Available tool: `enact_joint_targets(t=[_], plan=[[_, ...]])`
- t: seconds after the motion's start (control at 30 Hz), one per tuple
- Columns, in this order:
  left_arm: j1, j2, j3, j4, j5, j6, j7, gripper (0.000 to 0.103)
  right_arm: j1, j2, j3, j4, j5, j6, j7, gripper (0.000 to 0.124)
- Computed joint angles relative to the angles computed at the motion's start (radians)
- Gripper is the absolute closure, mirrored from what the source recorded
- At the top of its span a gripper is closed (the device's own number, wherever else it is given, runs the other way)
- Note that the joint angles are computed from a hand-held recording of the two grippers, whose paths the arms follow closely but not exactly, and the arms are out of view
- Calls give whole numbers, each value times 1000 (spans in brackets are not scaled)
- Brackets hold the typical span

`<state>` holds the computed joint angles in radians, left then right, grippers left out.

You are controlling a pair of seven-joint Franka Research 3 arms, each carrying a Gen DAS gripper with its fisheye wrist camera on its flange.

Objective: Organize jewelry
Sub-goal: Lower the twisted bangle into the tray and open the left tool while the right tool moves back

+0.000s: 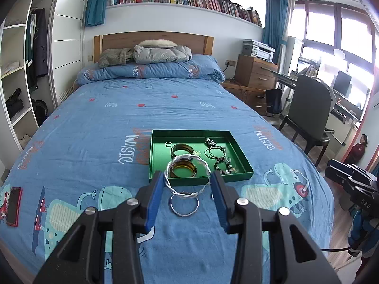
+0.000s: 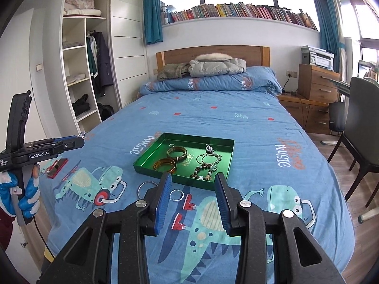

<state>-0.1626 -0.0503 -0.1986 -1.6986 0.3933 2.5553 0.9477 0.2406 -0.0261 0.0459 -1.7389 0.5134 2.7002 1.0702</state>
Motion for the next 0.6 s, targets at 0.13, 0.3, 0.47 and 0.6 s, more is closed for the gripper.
enact_joint_targets(t=[0.13,0.3,0.47,0.6], plan=[[0,119,9,110,-18,-47,28,64,-6,61,-2,53,13,-11,5,86],[-1,331,24,312,-83,-131,97,64,-25,186,1,167,-11,-29,54,86],[-25,589,41,611,-124,-262,156,64,-43,336,5,317,-62,-75,110,86],[-45,776,42,864,-171,-362,226,64,-59,444,12,436,-87,-127,143,86]])
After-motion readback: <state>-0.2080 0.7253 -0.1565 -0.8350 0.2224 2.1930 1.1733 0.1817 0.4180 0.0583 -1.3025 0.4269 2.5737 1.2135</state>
